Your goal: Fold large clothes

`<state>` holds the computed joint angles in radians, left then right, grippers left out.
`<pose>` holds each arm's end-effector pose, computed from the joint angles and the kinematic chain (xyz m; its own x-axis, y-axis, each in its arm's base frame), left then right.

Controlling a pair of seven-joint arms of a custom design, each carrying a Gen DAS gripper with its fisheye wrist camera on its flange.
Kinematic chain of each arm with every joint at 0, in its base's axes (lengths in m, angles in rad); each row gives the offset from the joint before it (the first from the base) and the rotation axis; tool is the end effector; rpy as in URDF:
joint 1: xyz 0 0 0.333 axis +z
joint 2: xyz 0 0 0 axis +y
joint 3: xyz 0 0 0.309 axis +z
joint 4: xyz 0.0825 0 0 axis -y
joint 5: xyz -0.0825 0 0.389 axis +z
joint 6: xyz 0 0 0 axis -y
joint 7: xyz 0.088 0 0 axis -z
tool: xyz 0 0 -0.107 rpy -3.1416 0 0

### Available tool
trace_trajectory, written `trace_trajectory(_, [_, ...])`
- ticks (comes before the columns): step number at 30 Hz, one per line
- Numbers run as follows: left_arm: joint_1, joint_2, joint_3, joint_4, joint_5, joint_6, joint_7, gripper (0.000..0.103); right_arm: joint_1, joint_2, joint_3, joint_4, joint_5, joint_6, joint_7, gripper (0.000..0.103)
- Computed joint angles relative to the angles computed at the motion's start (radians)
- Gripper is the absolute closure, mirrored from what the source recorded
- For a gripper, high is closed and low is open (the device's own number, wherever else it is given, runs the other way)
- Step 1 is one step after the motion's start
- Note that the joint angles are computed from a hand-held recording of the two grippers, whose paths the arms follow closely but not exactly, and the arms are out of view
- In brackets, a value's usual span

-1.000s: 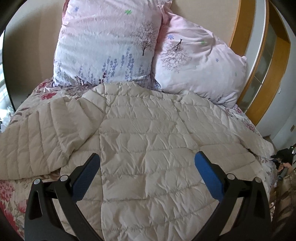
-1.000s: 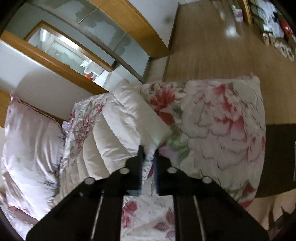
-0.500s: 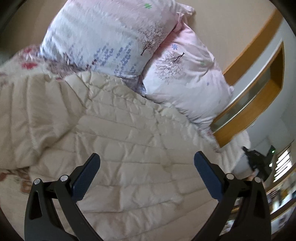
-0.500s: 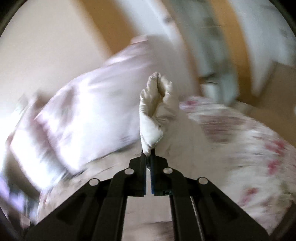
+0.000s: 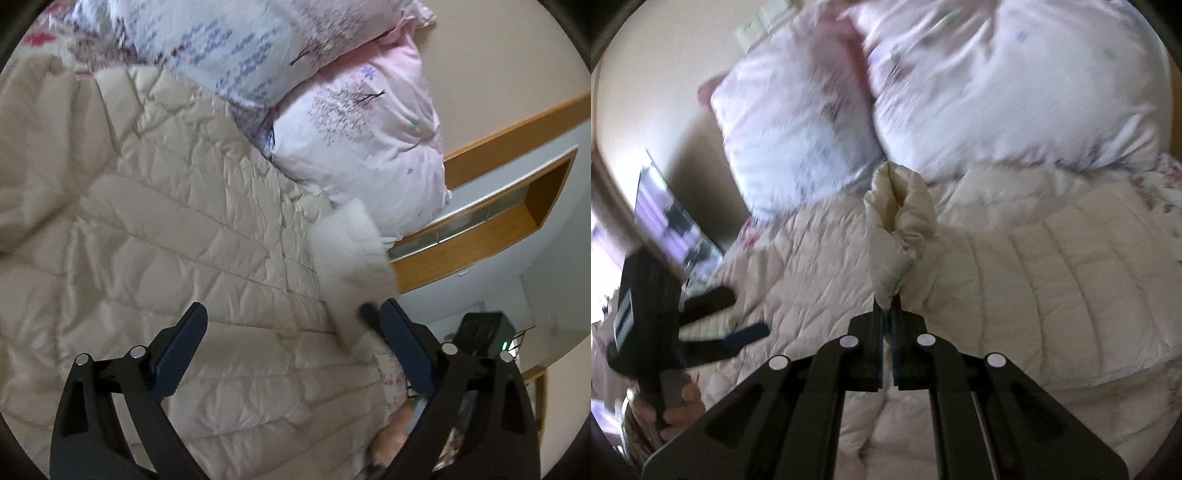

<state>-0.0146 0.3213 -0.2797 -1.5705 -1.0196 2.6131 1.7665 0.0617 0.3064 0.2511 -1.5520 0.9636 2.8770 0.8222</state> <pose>0.6847 -0.1599 0.5293 -0.0344 -0.6037 0.7965 -0.8123 -0.4474 -0.3741 0.6842 0.1451 0.5690 0.3815 -0.8603 -0.3381 -0.5050 0.1123 -0.8558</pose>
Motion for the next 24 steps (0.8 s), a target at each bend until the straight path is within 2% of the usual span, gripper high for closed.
trace_trajectory(2, [-0.007,0.035,0.001,0.034,0.019,-0.022,-0.035,0.007,0.026,0.003,-0.015,-0.006,-0.066,-0.028,0.028,0.082])
trace_trajectory(4, [-0.013,0.066,-0.002,0.062,0.042,-0.043,-0.072,0.007,0.015,-0.019,-0.002,-0.032,-0.053,-0.041,0.008,0.034])
trace_trajectory(5, [-0.014,0.08,-0.004,0.074,0.051,-0.053,-0.088,0.007,-0.01,-0.051,0.021,-0.07,0.029,-0.031,-0.055,0.029])
trace_trajectory(7, [-0.009,0.102,-0.016,0.093,0.051,-0.077,-0.107,0.008,-0.046,-0.108,0.03,-0.125,0.202,-0.068,-0.157,0.028])
trace_trajectory(12, [-0.007,0.151,-0.036,0.15,0.059,-0.11,-0.133,0.025,-0.075,-0.156,-0.055,-0.173,0.385,-0.209,-0.08,0.027])
trace_trajectory(14, [-0.017,0.179,-0.031,0.188,0.093,-0.132,-0.174,0.036,-0.083,-0.163,-0.095,-0.2,0.453,-0.243,-0.03,0.027])
trace_trajectory(15, [-0.02,0.194,-0.031,0.206,0.109,-0.143,-0.192,0.047,-0.08,-0.16,-0.113,-0.206,0.472,-0.248,-0.008,0.027])
trace_trajectory(17, [-0.025,0.23,-0.035,0.246,0.133,-0.162,-0.225,0.075,-0.074,-0.151,-0.148,-0.215,0.508,-0.254,0.037,0.027])
trace_trajectory(19, [-0.027,0.257,-0.038,0.273,0.155,-0.175,-0.252,0.092,-0.066,-0.135,-0.177,-0.215,0.545,-0.26,0.075,0.027])
trace_trajectory(21, [-0.024,0.269,-0.043,0.284,0.169,-0.167,-0.255,0.096,-0.06,-0.111,-0.192,-0.198,0.567,-0.257,0.089,0.028])
trace_trajectory(24, [-0.024,0.242,-0.03,0.257,0.204,-0.089,-0.246,0.097,-0.053,-0.084,-0.197,-0.168,0.597,-0.211,0.085,0.031])
